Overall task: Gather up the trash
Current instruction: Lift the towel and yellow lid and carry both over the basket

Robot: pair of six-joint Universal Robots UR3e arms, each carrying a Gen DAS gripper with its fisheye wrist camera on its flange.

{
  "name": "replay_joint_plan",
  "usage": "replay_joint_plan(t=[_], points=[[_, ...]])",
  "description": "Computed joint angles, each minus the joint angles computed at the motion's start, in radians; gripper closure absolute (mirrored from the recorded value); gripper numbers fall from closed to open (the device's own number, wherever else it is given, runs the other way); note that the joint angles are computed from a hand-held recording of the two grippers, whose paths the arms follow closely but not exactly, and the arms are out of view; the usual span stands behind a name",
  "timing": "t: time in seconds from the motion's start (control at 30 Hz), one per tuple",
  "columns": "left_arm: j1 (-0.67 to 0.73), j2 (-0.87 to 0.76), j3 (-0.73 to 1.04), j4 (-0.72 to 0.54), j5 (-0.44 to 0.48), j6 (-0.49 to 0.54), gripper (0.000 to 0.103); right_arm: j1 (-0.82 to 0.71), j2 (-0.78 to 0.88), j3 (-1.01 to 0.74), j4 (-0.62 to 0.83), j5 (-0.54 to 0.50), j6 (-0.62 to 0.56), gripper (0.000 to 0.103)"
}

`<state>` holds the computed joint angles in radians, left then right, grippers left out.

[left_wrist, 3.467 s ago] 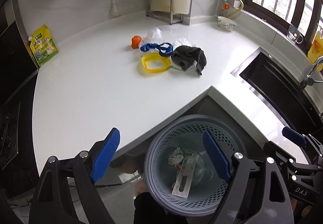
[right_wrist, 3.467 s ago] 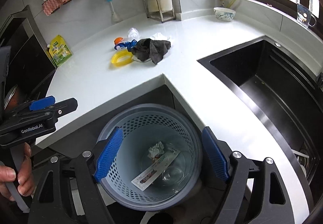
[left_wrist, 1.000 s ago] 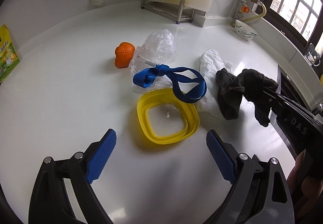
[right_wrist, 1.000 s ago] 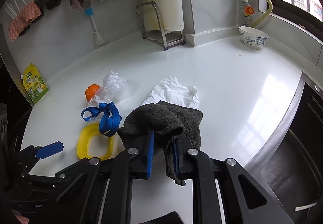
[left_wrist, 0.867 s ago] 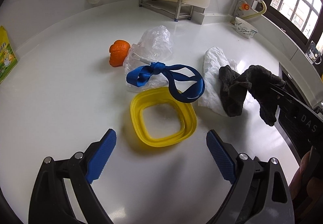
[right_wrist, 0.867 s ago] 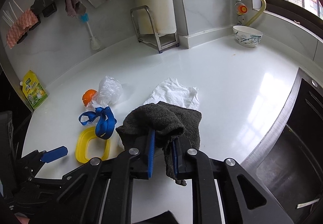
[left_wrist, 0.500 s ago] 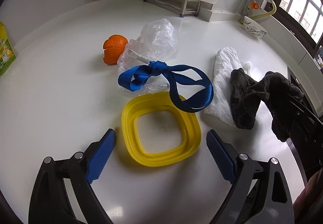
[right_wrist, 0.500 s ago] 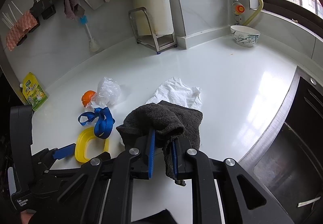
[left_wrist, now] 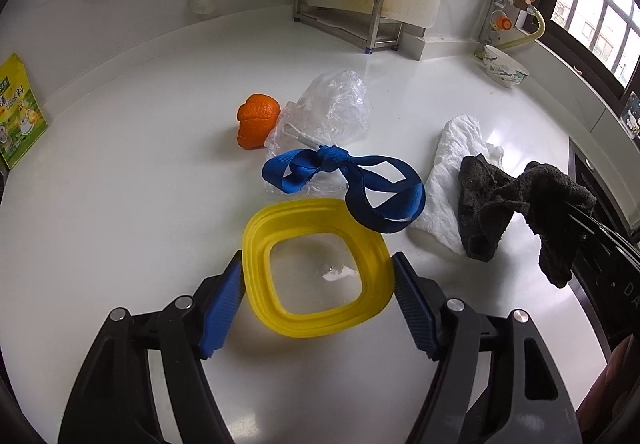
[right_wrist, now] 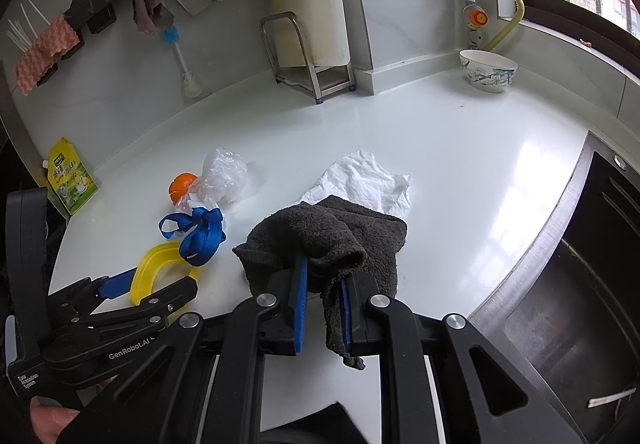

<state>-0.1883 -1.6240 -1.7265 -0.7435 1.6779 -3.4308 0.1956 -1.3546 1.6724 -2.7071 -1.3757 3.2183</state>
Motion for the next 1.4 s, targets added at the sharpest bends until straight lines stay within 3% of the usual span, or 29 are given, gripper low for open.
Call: replay_joint_plan(t=[0.7,1.03,1.4], points=[[0.005,0.258,-0.025,-0.131,0.013,0.025,0.033,0.02,-0.209,-0.01,0.14,0.001,0.007,0.09],[-0.095,0.351,-0.022,-0.215,0.087,-0.023,0.033,0.034,-0.41,0.112,0.221,0.014,0.009,0.09],[-0.305,0.407,-0.011,-0.304,0.197,-0.154,0.033,-0.007,-0.717,0.284,0.403,0.069,-0.039,0.091]])
